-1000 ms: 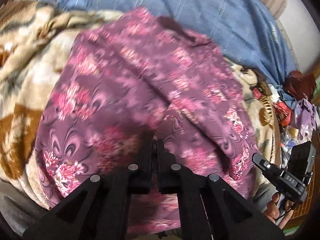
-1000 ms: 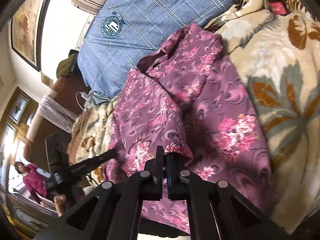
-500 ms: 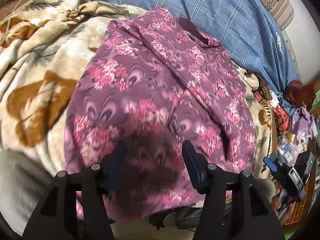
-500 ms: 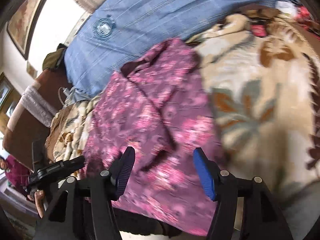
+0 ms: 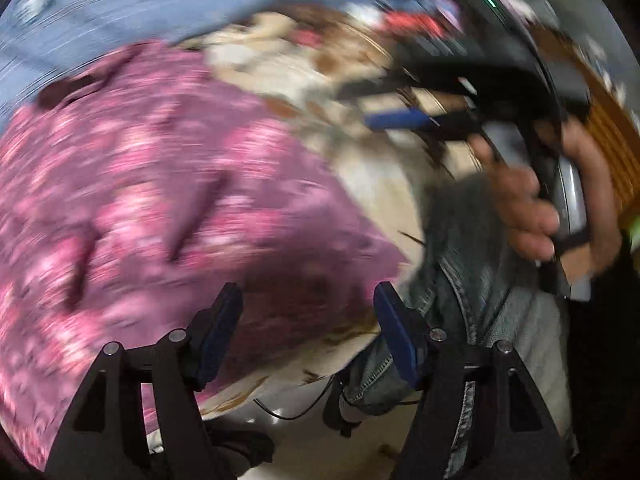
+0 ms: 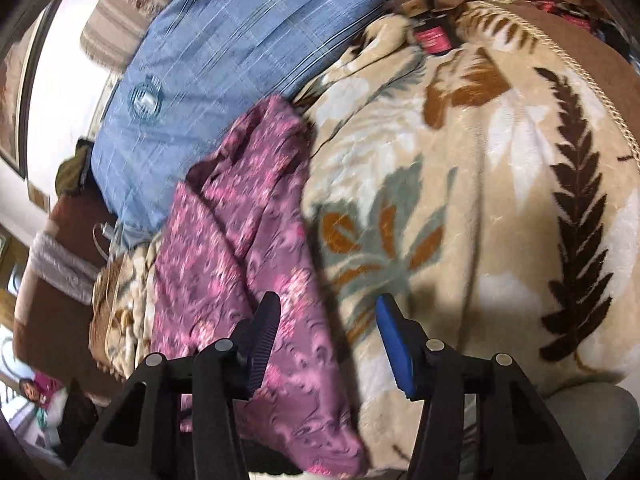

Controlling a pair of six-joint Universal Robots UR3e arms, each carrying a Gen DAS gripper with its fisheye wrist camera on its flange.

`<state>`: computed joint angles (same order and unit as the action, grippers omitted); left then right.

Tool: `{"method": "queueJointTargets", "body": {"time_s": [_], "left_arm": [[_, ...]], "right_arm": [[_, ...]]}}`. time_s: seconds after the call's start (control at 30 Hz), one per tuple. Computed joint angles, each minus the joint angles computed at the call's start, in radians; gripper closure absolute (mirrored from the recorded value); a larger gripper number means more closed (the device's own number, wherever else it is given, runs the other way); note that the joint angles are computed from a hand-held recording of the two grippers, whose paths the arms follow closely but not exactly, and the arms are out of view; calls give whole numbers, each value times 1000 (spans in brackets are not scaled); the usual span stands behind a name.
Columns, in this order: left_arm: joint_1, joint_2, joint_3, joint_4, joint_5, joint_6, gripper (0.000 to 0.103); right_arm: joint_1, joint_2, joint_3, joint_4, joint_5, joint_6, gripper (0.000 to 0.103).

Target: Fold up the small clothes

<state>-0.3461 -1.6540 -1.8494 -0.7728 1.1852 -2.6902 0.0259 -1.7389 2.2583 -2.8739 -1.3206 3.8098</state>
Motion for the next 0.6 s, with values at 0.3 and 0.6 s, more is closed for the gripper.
{"method": "queueJointTargets", "body": {"time_s": [0.3,0.6], "left_arm": [[-231,-204,44,246,228,-16,39],[49,-28,-25,83,-99,-62,100]], "right_arm": [[-195,-73,218,-196,214,41,46],[-198,-52,207,-203,262,6,46]]}}
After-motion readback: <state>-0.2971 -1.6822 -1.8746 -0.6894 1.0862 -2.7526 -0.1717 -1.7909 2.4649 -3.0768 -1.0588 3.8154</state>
